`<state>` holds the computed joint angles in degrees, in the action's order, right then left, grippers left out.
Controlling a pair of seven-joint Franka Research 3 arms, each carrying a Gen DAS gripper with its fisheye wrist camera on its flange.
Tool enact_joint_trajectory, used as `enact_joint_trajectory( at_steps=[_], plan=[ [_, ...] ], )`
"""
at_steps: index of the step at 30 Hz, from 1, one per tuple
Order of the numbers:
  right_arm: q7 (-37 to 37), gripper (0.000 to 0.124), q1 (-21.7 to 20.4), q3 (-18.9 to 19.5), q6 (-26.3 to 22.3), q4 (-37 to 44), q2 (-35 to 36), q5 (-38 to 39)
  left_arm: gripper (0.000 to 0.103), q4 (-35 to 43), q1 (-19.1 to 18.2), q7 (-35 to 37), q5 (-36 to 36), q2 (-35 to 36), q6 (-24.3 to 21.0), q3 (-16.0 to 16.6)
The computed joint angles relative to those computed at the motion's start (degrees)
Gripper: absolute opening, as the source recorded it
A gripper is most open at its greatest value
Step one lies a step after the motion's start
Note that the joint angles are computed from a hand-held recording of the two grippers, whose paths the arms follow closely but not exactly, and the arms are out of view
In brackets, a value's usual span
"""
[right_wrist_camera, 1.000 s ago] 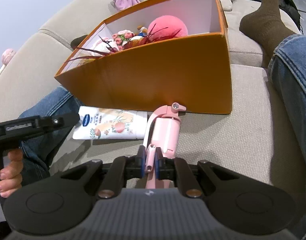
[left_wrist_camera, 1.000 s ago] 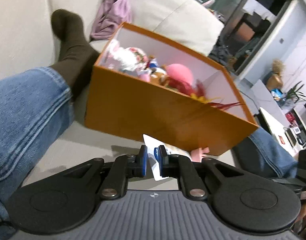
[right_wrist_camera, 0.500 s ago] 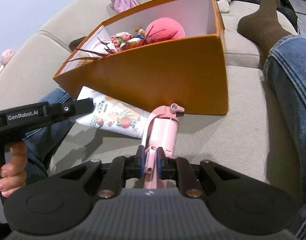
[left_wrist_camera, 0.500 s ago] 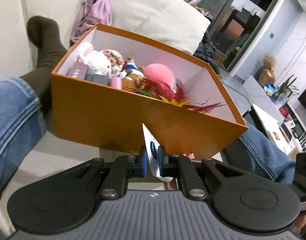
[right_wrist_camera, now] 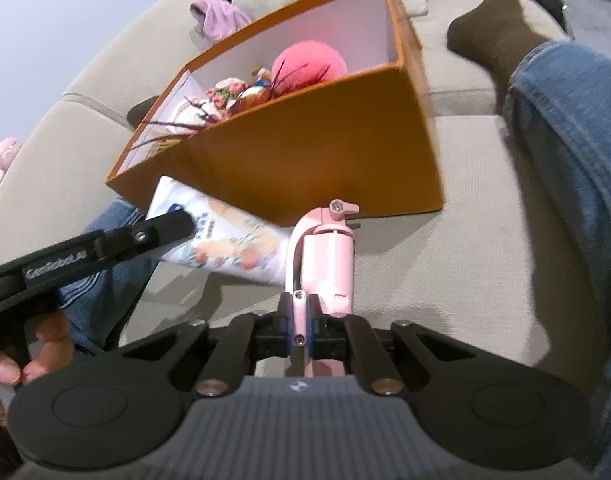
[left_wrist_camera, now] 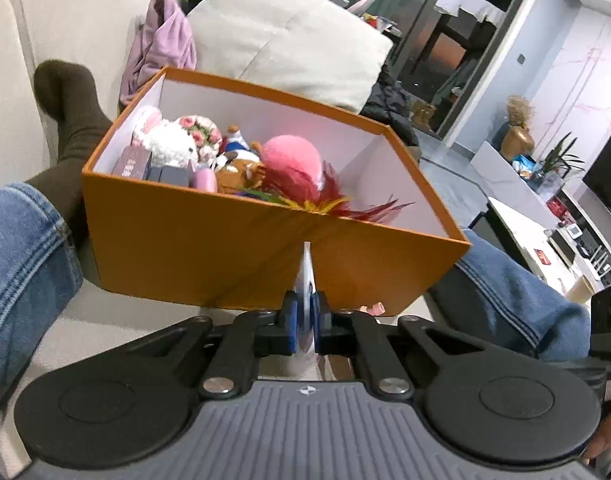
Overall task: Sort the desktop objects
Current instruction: 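Carry the lotion tube with left gripper while right gripper carries the selfie stick to the box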
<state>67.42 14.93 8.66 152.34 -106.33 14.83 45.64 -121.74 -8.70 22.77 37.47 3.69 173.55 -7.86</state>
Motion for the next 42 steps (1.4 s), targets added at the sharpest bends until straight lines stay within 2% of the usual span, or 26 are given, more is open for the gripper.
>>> enact_joint_trajectory(
  at_steps=[6,9,14,16,20,24,29,32,37,42],
  plan=[
    [-1.07,0.006,-0.35,-0.30,0.27,-2.28,-4.48,2.54,0.007,-2.11,0.95,-1.11,1.60,-3.80,1.42,-0.42],
    [-3.55,0.006,0.01,-0.57,2.13,-2.40,-6.79,4.14,0.007,-2.72,2.09,-1.78,2.48,-5.74,2.48,-1.08],
    [-7.33,0.006,0.27,-1.12,3.43,2.81,-6.79,6.35,0.007,-2.67,4.84,-3.07,3.14,-8.03,4.39,-2.66],
    [-4.48,0.006,1.16,-1.69,4.88,6.43,-4.90,2.15,0.007,-1.73,6.10,-4.58,4.98,-8.31,4.49,-3.36],
    [2.81,0.006,2.50,-2.68,6.07,15.66,1.43,-7.25,0.007,1.59,9.64,-14.37,16.47,-8.29,3.13,-5.08],
    [14.14,0.006,4.66,-5.47,3.99,26.89,10.08,-18.99,0.007,4.12,9.65,-20.22,22.85,-7.75,0.17,-4.23],
    [25.85,0.006,7.49,-9.63,-0.64,39.75,20.62,-31.70,0.007,6.33,8.49,-20.39,23.64,-6.03,-1.61,-2.14],
    [30.00,0.006,8.33,-11.18,-1.94,43.71,24.41,-36.98,0.007,7.08,7.98,-19.24,22.89,-5.04,-1.63,-1.11],
    [32.36,0.006,7.58,-10.41,-6.50,50.53,29.53,-40.35,0.007,7.75,7.28,-18.33,22.16,-3.69,-1.28,-0.03],
    [35.01,0.006,9.16,-12.65,-8.62,55.76,33.62,-45.16,0.007,8.60,6.42,-15.53,19.28,-2.22,-0.98,0.70]
  ],
)
